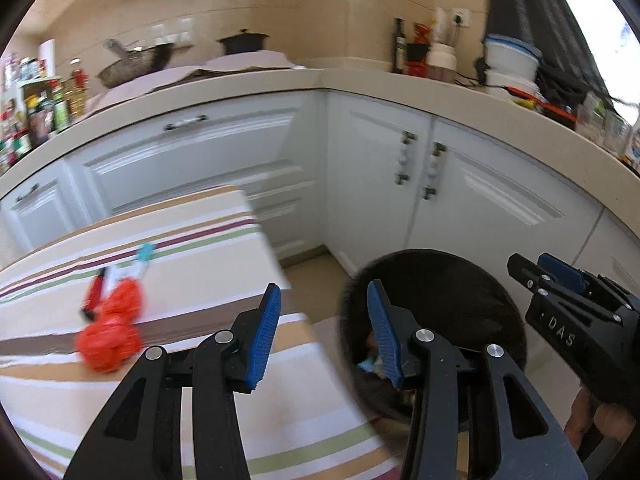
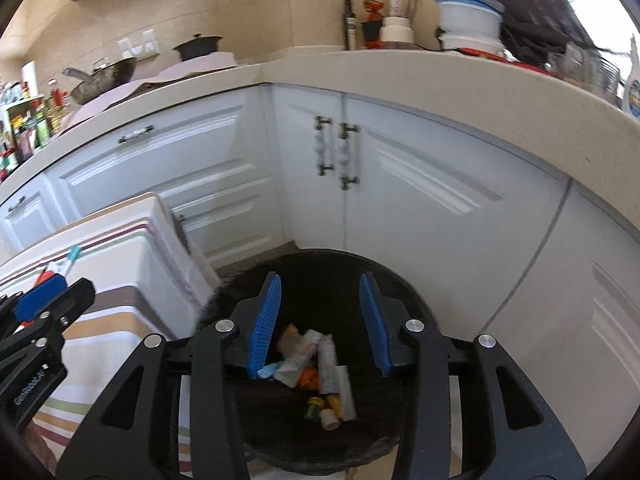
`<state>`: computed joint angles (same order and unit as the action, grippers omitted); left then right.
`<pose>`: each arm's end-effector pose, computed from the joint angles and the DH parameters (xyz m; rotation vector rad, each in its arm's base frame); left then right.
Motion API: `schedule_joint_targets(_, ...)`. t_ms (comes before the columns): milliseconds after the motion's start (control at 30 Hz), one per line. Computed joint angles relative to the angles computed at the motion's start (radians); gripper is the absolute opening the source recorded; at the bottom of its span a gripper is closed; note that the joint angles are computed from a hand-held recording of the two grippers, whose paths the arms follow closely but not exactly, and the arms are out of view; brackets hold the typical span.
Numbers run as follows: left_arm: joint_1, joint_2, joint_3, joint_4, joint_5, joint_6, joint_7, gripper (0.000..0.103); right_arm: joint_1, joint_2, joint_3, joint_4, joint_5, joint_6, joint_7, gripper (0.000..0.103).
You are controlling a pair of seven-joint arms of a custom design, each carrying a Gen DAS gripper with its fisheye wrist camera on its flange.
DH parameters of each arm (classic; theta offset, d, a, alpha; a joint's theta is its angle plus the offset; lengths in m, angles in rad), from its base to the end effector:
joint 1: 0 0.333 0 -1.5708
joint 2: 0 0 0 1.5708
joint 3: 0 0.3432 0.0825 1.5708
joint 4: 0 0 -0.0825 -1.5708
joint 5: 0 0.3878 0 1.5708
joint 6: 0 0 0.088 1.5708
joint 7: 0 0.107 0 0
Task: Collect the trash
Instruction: 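Move both open tools back over the table items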
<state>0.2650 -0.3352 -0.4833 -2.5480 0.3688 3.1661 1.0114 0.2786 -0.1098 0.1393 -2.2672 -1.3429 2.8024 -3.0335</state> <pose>0.4458 -0.1480 0.4993 -1.6084 1.7503 -0.8741 0.4627 0.2578 0.4728 -1.5668 1.7082 -0.8110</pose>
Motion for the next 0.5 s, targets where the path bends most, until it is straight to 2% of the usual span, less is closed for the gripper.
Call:
schedule_joint_targets(233, 0.082, -0.141, 0.036, -0.101, -0.011, -0.019, -0.011, 0.048, 0.066, 0.075, 0.028, 0.092, 0.029, 0.032, -0.061, 0.040)
schedule_joint_targets(500, 0.184, -0.267, 0.101, -0.197, -0.034, -0.059, 0.011, 0.050, 0.200, 0.197, 0.030, 0.235, 0.103, 0.067, -0.202, 0.045)
